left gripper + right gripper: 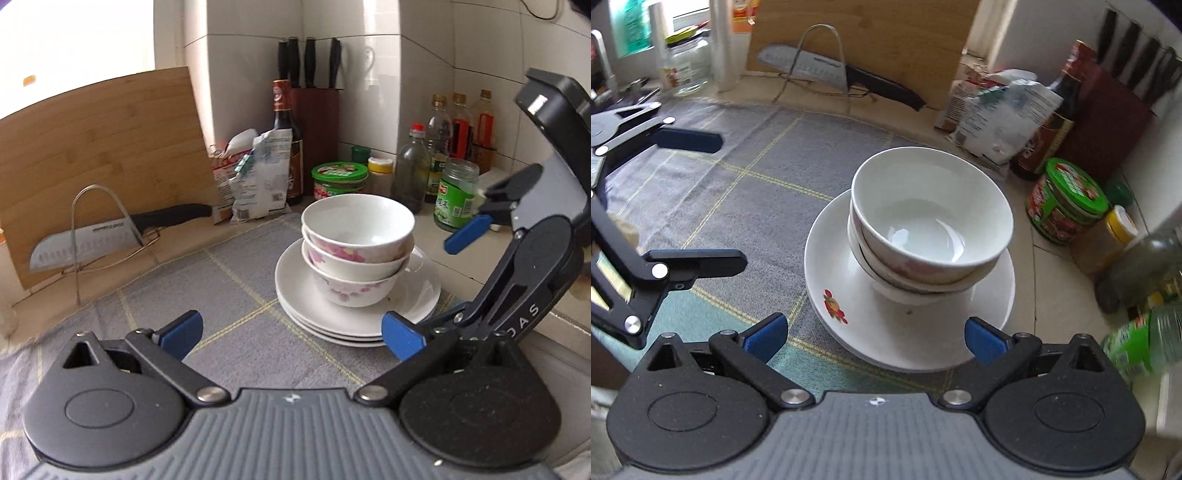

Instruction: Organize plates and bowls

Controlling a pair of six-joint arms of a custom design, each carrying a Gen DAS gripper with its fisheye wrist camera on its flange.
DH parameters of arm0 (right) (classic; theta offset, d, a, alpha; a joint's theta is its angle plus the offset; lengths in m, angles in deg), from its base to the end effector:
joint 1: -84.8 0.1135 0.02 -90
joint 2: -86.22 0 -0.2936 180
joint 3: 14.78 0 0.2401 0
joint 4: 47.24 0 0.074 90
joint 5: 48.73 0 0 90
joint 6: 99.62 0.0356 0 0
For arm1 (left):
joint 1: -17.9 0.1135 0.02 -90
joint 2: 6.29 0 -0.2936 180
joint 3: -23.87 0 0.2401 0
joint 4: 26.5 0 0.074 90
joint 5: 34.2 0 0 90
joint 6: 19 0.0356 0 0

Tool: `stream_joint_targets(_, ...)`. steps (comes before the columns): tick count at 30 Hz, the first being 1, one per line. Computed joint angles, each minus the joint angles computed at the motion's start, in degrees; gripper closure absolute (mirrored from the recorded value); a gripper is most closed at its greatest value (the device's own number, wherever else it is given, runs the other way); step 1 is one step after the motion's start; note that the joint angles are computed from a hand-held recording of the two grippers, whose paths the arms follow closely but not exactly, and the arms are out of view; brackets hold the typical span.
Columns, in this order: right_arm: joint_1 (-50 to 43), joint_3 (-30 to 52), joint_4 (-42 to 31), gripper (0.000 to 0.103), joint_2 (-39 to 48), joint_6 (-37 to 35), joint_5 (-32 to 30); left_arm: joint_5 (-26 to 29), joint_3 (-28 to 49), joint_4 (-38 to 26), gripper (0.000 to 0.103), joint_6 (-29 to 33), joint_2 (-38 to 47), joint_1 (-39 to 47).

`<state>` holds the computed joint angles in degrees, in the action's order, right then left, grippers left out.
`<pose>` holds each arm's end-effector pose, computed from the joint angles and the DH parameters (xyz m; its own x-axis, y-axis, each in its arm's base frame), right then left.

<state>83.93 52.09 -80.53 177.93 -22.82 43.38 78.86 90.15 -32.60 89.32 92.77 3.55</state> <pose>0.3044 -0.0059 0.2130 -0.8346 -0.2155 -0.5069 -0.1602 0.9755 -0.1510 0.3368 -0.1006 0.2064 -0.4128 0.4041 -0.8163 0.6881 0.7256 0.0113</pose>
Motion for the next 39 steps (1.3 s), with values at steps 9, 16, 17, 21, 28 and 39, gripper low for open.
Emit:
stream_joint_targets(9, 12.34, -7.89, -1.96, 0.0, -10.01, 27.46, 13.92, -5.07, -5.34, -7.03, 0.001, -6.43, -11.41, 2.79)
stream_joint_targets(16, 18.63, -10.35, -4.1, 0.0, -15.82, 35.42, 17.39, -6.44, -7.99, -9.34, 0.001, -5.86, -18.23, 3.63)
stream_joint_targets(17, 19.24, -10.63, -4.34, 0.0, -16.41, 36.16, 17.81, -6.61, -8.28, -9.54, 0.001, -6.1, -18.95, 3.71)
stream_joint_targets(21, 21.14, -11.4, -5.56, 0.0, -18.56, 38.91, 19.17, -8.09, -9.18, -10.54, 0.001, -7.02, -20.89, 3.62)
stream_joint_targets(28, 23.03, -12.07, -6.19, 0.0, -20.2, 41.25, 20.78, -8.59, -9.72, -12.92, 0.001, -7.48, -22.76, 4.2)
stream_joint_targets(39, 25.45, -11.67, -7.53, 0.0, -21.49, 43.06, 22.37, -7.98, -9.96, -14.68, 0.001, -7.98, -25.02, 5.51)
